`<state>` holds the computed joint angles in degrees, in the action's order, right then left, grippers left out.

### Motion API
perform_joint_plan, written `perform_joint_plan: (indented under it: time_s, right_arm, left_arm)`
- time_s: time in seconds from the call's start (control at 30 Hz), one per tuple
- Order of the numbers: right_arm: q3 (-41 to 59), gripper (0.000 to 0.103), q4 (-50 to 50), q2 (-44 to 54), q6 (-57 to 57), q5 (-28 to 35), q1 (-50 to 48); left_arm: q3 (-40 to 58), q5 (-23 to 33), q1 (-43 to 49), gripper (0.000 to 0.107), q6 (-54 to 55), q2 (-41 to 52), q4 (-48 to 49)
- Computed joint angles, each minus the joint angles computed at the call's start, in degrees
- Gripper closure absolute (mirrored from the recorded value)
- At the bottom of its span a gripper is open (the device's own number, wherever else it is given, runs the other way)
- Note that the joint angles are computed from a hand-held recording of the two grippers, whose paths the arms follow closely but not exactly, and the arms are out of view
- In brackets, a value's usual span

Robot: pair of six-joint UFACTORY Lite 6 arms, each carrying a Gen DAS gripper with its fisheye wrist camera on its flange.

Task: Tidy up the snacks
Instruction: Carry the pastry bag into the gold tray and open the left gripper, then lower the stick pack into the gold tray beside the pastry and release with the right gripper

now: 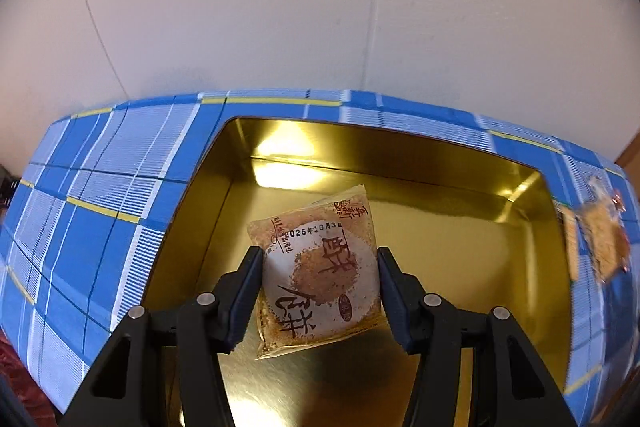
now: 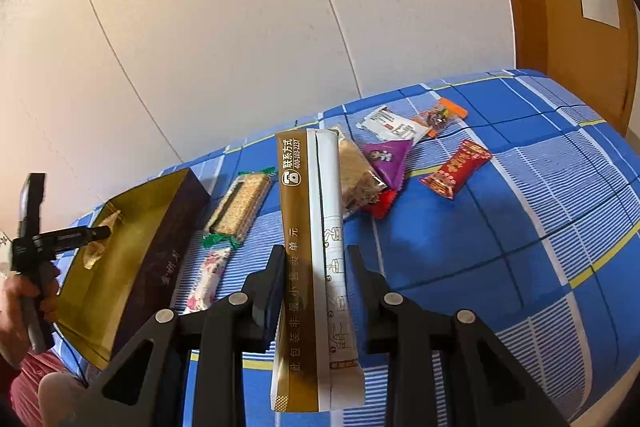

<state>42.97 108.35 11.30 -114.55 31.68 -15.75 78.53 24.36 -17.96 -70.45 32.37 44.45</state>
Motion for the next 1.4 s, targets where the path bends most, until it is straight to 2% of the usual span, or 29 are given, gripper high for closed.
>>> perform_joint_plan:
  time_s: [0.13,0.27,0.4,0.47,0.53,0.67,0.8,0.87,1.0,1.1,1.23,1.4]
  right_arm:
    - [0.50,0.074,0.00,0.46,0.82,0.51,1.04]
    - [1.32,0.074,0.18,1.24,1.81,0.79,2.85]
    - [1.63,0.074,1.39,1.54,1.36,0.73,5.17]
    - [1.95,0.074,2.05,1.79,1.02,0.39,6.30]
    - [1.84,0.074,2.83,1.69,0.59,0.22,7.28]
    - [2.17,0.074,3.82,2.01,0.51,0.10,8.95]
    - [1.84,0.074,4.44,1.44,0.25,0.57,10.16]
    - [1.67,0.074,5.01,1.27,-0.33,0.69,10.92]
    - [1.01,0.074,7.53,0.55,-2.89,0.22,13.31]
    - [0.46,0.074,10.09,0.08,-5.59,0.01,15.20]
    - [-0.41,0.074,13.87,-0.66,-9.81,-0.49,17.97]
    - [0.04,0.074,14.91,-0.32,-10.40,-2.14,22.52]
  left_arm:
    - [5.32,2.39,1.62,0.050,3.95,4.47,-4.27]
    - [10.99,4.62,3.03,0.050,3.46,8.78,-3.47]
    - [13.76,6.50,3.34,0.050,-0.54,10.88,-0.28]
    - [12.36,5.71,2.92,0.048,-3.75,9.97,3.40]
    - [11.58,8.60,1.42,0.039,-8.69,9.56,9.25]
    - [3.67,9.01,0.40,0.039,-20.74,4.14,19.24]
    - [-10.06,7.19,-1.44,0.039,-36.17,-7.18,27.34]
    - [-16.76,7.94,-3.63,0.032,-45.54,-13.02,33.06]
    - [-22.41,12.41,-8.80,0.029,-47.49,-17.79,34.04]
    - [-28.51,15.36,-12.44,0.028,-55.04,-20.65,38.38]
    - [-35.29,12.53,-12.41,0.028,-63.05,-25.29,43.08]
    - [-35.13,15.94,-14.58,0.028,-59.51,-24.58,41.08]
